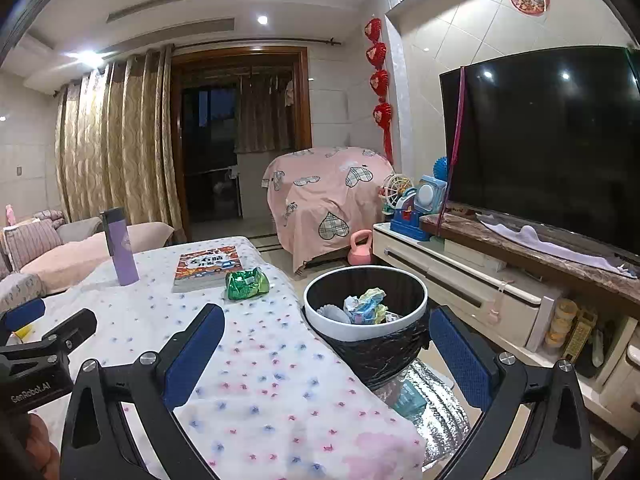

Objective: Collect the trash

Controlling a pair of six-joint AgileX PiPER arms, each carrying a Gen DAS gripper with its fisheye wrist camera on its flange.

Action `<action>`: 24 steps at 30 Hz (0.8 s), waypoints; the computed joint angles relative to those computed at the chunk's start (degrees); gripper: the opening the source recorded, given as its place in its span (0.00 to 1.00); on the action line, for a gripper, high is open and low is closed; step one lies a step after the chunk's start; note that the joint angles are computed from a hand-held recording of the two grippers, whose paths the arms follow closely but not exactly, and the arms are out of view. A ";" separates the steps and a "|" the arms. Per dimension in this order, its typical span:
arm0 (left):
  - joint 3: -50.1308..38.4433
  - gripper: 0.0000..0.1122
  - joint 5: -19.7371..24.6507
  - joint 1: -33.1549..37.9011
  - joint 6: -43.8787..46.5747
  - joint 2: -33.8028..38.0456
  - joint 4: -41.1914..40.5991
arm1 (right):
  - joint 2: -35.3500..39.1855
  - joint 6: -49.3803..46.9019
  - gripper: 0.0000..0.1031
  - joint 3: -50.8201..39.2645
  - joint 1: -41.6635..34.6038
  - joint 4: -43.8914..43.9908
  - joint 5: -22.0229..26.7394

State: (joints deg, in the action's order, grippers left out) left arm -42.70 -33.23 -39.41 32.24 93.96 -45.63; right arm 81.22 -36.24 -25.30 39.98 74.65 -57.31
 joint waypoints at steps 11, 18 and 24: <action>0.27 0.92 -0.22 -0.38 0.29 -0.42 -0.28 | -1.12 0.65 1.00 0.59 -0.61 -0.79 1.49; 0.36 0.92 -0.43 -0.56 -0.03 -0.49 -0.13 | -1.34 1.16 1.00 0.99 -0.54 -1.25 1.78; 0.41 0.92 -0.24 -0.48 -0.18 -0.55 0.11 | -1.71 1.79 1.00 1.29 -0.16 -1.33 1.58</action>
State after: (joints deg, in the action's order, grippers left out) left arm -42.29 -33.47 -39.88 32.05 93.41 -45.53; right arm 79.51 -34.44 -24.02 39.82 73.32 -55.73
